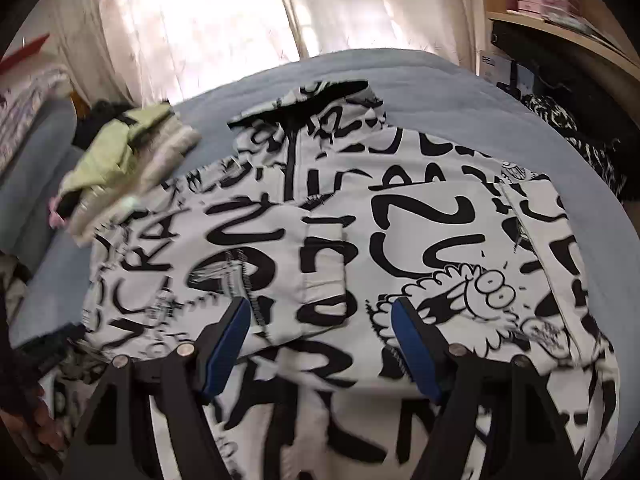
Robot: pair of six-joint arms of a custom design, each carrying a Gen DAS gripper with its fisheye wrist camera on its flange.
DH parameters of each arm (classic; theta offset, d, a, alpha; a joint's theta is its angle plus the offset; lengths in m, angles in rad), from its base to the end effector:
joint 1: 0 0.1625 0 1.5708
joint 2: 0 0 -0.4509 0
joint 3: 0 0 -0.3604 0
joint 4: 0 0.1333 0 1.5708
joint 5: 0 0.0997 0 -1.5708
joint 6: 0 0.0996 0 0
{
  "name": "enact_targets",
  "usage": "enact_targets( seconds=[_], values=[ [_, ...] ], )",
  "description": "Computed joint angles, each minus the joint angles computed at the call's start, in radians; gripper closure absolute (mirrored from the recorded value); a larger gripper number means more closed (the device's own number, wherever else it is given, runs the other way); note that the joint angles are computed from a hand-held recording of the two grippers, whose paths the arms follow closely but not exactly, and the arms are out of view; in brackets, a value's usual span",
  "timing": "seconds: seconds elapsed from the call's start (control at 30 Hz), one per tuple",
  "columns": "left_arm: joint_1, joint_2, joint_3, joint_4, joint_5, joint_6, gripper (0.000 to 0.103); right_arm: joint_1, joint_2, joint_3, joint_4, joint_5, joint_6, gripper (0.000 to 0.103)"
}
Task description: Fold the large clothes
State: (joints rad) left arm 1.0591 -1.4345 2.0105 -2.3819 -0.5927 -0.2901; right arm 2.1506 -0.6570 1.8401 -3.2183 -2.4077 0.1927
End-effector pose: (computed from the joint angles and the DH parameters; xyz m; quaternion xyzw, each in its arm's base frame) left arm -0.0436 -0.5185 0.3820 0.0422 0.8774 -0.2774 0.3891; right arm 0.3851 -0.4797 0.0892 0.0793 -0.8906 0.3437 0.2871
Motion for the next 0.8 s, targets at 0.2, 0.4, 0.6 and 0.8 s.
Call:
enact_targets(
  seconds=[0.2,0.4,0.6,0.8],
  values=[
    [-0.091,-0.111,0.054,0.134,0.001,-0.12,0.059,0.05,-0.027,0.045,-0.05,-0.045,0.033,0.03],
    [-0.17,-0.184,0.089,0.224,0.019,-0.174,0.056,0.085,-0.051,0.088,-0.047,-0.06,0.077,0.03],
    [-0.232,-0.229,0.105,0.318,0.03,-0.234,0.052,0.105,-0.066,0.122,-0.006,-0.071,0.129,0.03],
    [-0.28,-0.282,0.114,0.431,0.017,-0.309,0.052,0.127,-0.087,0.167,-0.005,-0.057,0.166,0.03]
  ],
)
